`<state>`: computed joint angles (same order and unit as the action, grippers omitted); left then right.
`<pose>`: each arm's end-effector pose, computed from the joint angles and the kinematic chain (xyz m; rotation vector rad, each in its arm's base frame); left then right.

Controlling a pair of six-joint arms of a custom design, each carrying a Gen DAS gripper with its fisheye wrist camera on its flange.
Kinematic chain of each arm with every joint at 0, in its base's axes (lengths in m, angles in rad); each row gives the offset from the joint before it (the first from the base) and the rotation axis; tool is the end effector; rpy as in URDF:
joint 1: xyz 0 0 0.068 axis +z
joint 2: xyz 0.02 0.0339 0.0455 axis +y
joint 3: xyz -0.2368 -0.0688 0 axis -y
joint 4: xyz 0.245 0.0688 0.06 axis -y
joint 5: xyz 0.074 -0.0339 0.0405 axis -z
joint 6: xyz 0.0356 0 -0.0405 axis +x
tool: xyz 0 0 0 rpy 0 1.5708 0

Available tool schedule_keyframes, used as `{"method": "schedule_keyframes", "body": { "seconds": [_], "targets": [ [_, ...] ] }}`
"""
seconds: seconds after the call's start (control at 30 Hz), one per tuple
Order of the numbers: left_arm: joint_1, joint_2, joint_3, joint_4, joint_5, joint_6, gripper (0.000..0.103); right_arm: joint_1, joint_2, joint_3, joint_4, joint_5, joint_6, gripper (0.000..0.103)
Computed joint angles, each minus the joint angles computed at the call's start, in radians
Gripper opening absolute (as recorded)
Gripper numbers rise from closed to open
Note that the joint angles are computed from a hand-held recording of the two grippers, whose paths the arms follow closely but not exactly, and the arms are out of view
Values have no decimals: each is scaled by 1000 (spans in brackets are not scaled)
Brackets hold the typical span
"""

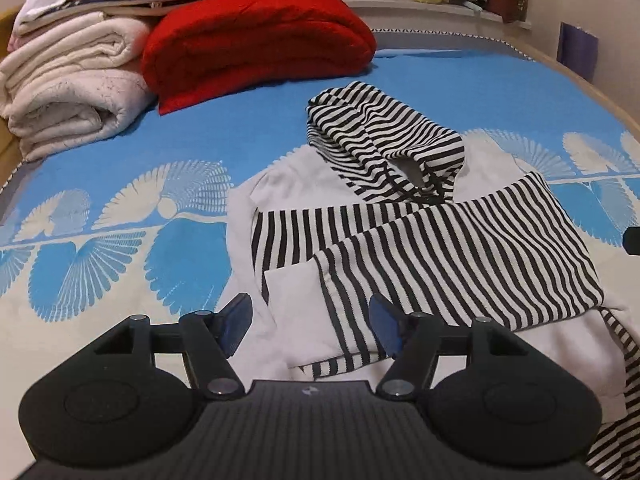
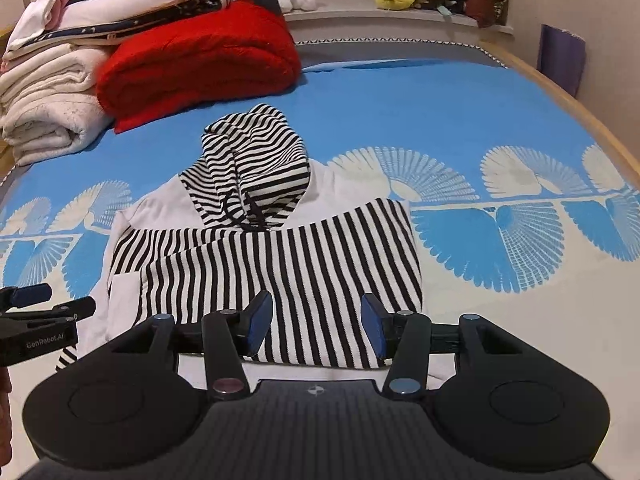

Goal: Fold small clothes

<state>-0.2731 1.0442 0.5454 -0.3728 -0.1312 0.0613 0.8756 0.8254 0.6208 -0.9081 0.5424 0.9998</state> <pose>0.2085 -0.0536 0.1701 0.3474 2.4084 0.0652 0.1151 0.1093 0.2028 0.3096 2.4280 0.0573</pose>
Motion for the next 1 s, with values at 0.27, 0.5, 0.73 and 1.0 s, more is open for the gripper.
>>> {"method": "schedule_keyframes", "body": {
  "seconds": [0.27, 0.5, 0.73, 1.0],
  "targets": [
    [16, 13, 21, -28, 41, -17, 70, -24, -10, -4, -2, -6, -1, 51],
    [60, -28, 19, -50, 98, -22, 69, -24, 8, -6, 16, -16, -4, 51],
    [56, -16, 28, -39, 34, -72, 65, -19, 27, 0, 21, -12, -6, 51],
    [-10, 16, 6, 9, 22, -84, 19, -23, 11, -6, 11, -19, 5, 51]
  ]
}}
